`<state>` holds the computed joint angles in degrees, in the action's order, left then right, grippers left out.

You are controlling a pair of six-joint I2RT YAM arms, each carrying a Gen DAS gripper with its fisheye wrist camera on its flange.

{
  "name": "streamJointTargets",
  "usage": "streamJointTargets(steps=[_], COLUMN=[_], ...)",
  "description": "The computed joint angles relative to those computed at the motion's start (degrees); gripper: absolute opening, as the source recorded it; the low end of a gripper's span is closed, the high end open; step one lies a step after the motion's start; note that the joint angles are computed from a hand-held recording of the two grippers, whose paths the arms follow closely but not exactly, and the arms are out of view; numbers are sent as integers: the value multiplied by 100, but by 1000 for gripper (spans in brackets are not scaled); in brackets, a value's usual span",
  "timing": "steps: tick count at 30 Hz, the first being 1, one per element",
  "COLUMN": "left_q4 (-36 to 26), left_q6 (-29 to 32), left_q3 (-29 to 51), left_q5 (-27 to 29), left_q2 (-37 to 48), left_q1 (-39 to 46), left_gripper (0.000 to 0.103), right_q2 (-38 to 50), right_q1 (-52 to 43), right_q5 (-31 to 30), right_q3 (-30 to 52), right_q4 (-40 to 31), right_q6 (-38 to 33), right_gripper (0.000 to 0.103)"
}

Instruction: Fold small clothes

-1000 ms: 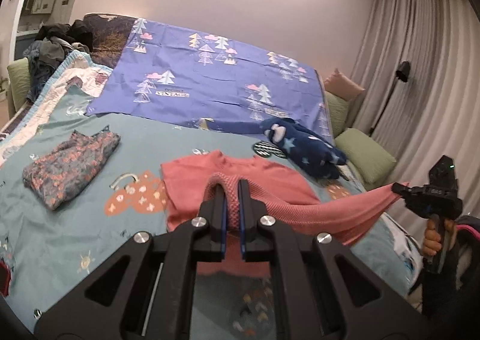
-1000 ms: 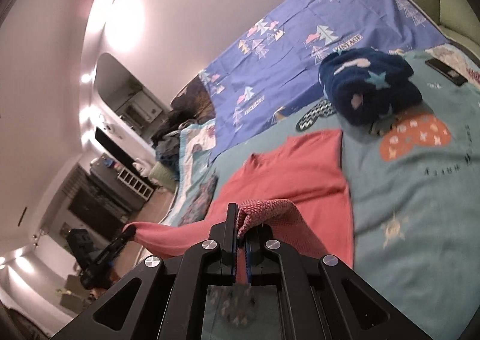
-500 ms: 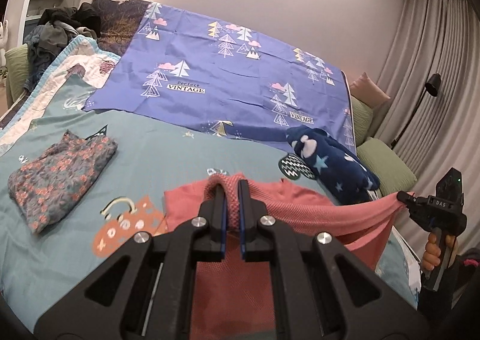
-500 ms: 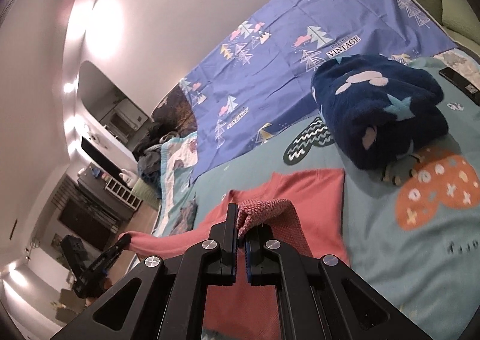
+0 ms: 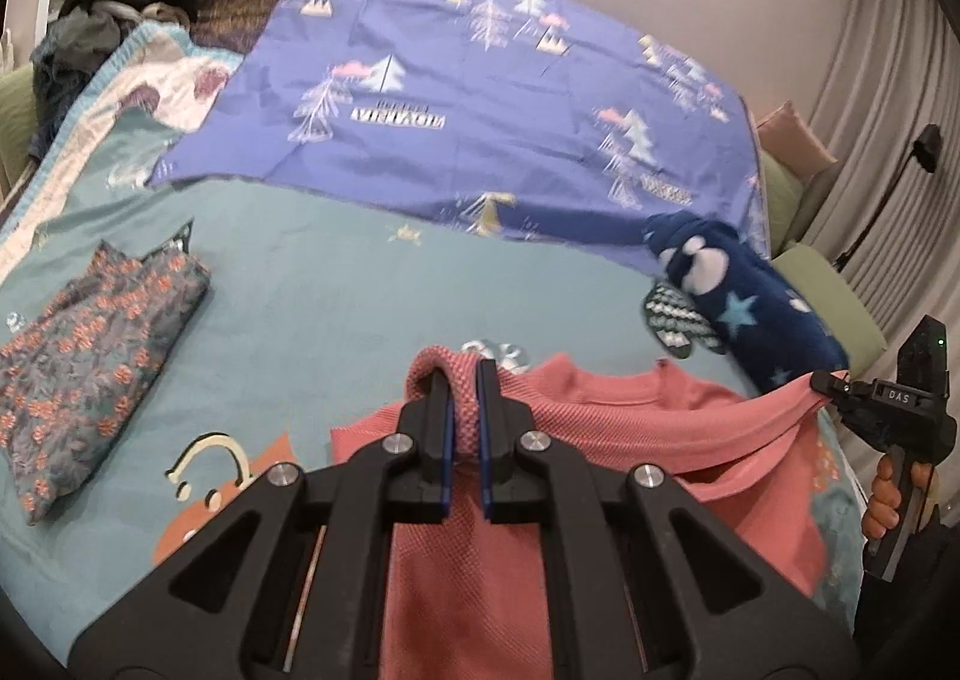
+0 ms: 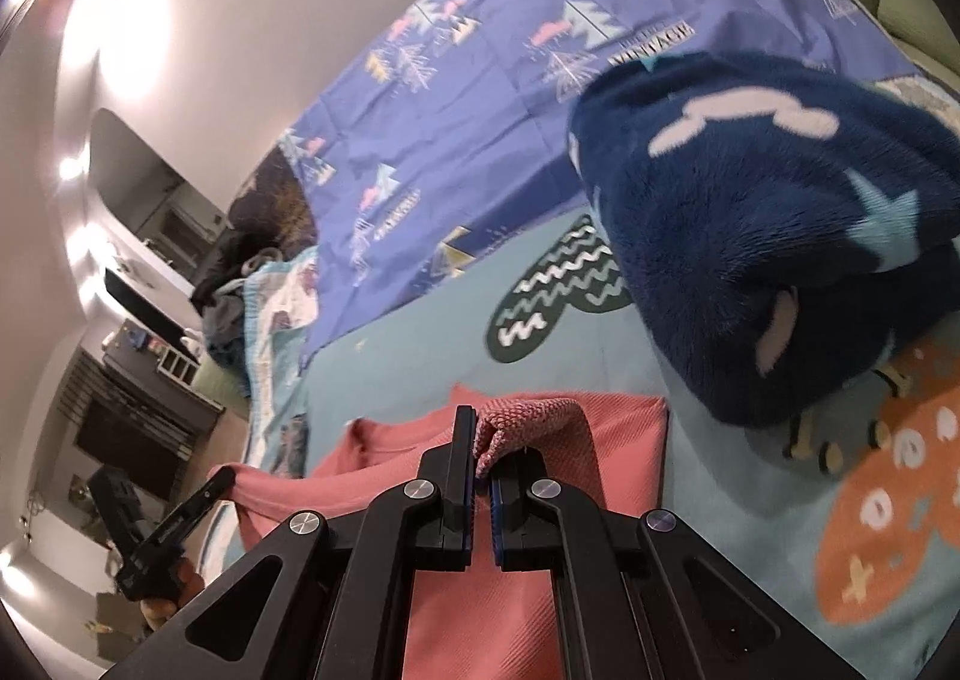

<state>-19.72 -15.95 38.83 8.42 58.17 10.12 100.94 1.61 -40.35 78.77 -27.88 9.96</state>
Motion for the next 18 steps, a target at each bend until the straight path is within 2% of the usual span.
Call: streamJointTargets(steps=[3,6,9,12,13,14,16,18], left_q4=[348,431,476,359,277,217,173,76], left_q6=[29,1,-116,-177,-175,-213,-281,-182], left_q3=[17,113,133,128,154,168,108,78], left_q5=[-72,-136,115,361,425,348,41,175], left_q2=[708,1355,1631,1368,1210,1023,422,-90], left_q1=[23,28,169,341,421,432,471,646], left_gripper=[8,8,12,16,21,32,46,48], right_q2=[440,924,1221,984,781,633,246,-40], right_q1=[127,262,236,20,-47,-98,-192,-302], right_q5=[233,684,760,509,526,540,629,618], right_q3=[310,690,930,668,503,411,226,99], right_q4=[-70,-337,-689,-551,-450,-398,-370,-502], right_q6=[-14,-119,-147,-36,-42,-64,-198,-453], right_gripper=[3,5,10,16,20,23,27,31])
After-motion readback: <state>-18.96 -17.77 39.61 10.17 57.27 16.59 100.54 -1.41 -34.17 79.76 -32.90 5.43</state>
